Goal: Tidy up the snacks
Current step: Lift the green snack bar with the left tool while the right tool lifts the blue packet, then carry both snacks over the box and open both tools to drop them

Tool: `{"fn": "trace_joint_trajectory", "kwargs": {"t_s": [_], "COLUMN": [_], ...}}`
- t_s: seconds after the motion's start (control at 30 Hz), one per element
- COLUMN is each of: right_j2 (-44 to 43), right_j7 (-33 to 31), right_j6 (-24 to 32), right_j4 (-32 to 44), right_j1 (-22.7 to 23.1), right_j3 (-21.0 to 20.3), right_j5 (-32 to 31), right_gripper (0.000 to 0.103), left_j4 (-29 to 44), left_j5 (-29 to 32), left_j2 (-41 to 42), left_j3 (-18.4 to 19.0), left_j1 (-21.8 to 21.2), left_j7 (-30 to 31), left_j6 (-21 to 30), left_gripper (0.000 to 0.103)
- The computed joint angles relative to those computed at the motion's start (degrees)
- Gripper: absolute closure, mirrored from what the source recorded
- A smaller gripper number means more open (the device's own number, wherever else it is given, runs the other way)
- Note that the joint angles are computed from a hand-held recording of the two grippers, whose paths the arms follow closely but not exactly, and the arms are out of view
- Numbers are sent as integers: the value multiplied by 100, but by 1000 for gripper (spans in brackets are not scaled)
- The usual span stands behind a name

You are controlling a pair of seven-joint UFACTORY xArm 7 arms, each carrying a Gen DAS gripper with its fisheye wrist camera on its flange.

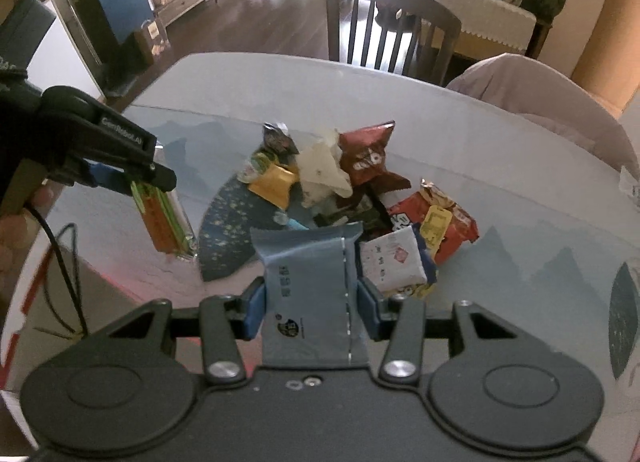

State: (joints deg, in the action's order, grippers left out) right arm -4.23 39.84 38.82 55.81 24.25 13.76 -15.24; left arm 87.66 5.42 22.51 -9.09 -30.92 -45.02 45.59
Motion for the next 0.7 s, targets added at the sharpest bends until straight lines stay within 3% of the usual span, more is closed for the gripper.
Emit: {"fn": "trace_joint_trajectory", "kwargs": {"t_s": [0.3,0.7], "right_j2": [-338,-578], "right_j7": [781,1483], "right_j6": [448,551], "right_j4": [226,158], "right_j1": [299,736], "right_j3": [348,743], "right_j5": [-202,-33], "right_gripper": [56,56], "left_j4": [-1109,-2053], "left_j5": [-244,-578], "left_j2": [-1490,-2856], "left_j3": [-242,-453], "left_j1": [259,406], "left_j7": [796,2002], "left_j6": [-158,794], "left_gripper": [61,61]}}
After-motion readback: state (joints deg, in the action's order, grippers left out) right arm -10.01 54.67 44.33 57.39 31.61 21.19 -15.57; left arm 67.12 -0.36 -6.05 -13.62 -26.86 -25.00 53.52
